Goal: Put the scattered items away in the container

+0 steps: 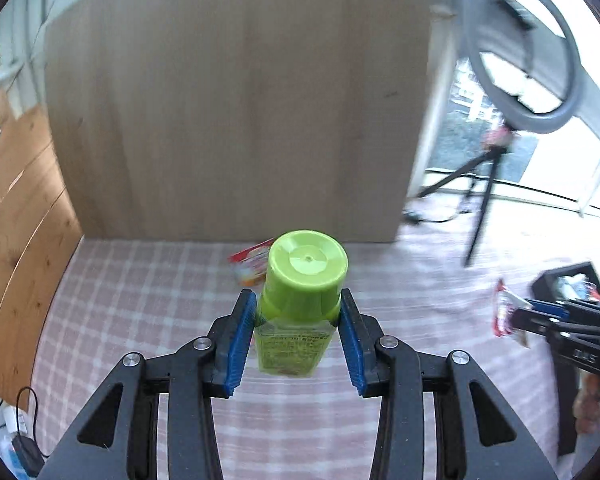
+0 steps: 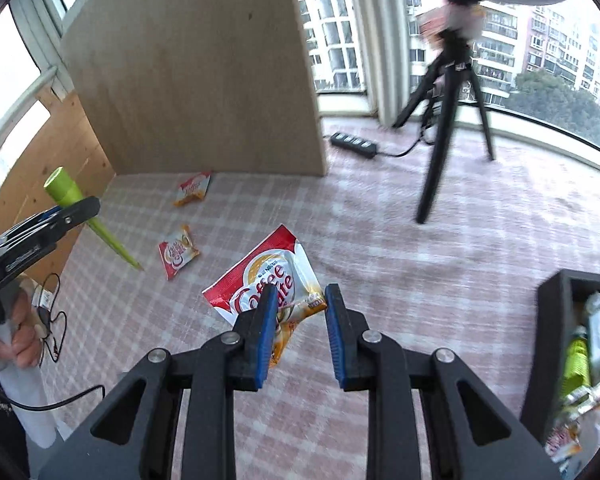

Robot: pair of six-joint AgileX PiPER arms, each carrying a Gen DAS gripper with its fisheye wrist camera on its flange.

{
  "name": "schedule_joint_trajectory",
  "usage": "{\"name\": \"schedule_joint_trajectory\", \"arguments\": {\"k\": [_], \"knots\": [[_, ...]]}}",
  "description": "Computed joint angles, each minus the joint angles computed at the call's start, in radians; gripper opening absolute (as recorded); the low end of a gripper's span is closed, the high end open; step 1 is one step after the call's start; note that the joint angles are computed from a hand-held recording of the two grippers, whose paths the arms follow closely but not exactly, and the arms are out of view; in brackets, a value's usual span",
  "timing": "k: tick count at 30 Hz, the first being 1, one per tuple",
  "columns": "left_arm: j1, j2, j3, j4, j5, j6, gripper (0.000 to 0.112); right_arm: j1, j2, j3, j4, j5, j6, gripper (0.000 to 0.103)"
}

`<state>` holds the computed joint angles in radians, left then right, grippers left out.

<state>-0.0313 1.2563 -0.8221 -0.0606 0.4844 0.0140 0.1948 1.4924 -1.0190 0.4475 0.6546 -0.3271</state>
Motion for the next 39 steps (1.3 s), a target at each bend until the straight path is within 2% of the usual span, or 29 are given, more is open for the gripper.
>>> {"name": "schedule_joint_trajectory", "arguments": {"k": [1,2,5,9,10,15,21,26,30,36,39], "knots": [[-0.002,-0.058,-0.01,0.012,0.059,-0.01,0.038,-0.024,-0.028,0.013,0.006,0.01,-0.011,0.023],[-0.044,-0.076,-0.016,0.003,0.078,-0.015,0.038,-0.052,-0.057,0.026,0.015,0.023,-0.026,0.024],[-0.18,-0.083,-0.038,0.096,0.09,-0.154,0.038,-0.157,-0.146,0.067,0.036,0.067,-0.072,0.024],[-0.452,-0.112,-0.113,0.26,0.186,-0.412,0.038,-0.369,-0.25,0.106,0.095,0.163,-0.198,0.024],[-0.525,-0.1,-0.133,0.298,0.197,-0.473,0.038,-0.434,-0.272,0.114,0.111,0.191,-0.238,0.024],[-0.786,0.103,-0.249,0.43,0.141,-0.689,0.038,-0.798,-0.313,0.11,0.182,0.339,-0.455,0.024],[-0.973,0.265,-0.46,0.462,0.186,-0.731,0.039,-1.209,-0.231,0.022,0.22,0.467,-0.679,0.024],[-1.031,0.457,-0.714,0.368,0.226,-0.642,0.039,-1.429,-0.128,-0.064,0.216,0.513,-0.782,0.024],[-1.067,0.593,-0.913,0.33,0.306,-0.572,0.039,-1.534,-0.041,-0.14,0.206,0.531,-0.826,0.024],[-1.088,0.82,-1.249,0.282,0.452,-0.485,0.039,-1.585,0.01,-0.182,0.198,0.54,-0.857,0.024],[-1.091,0.984,-1.536,0.267,0.613,-0.467,0.04,-1.589,0.029,-0.193,0.194,0.551,-0.862,0.025]]}}
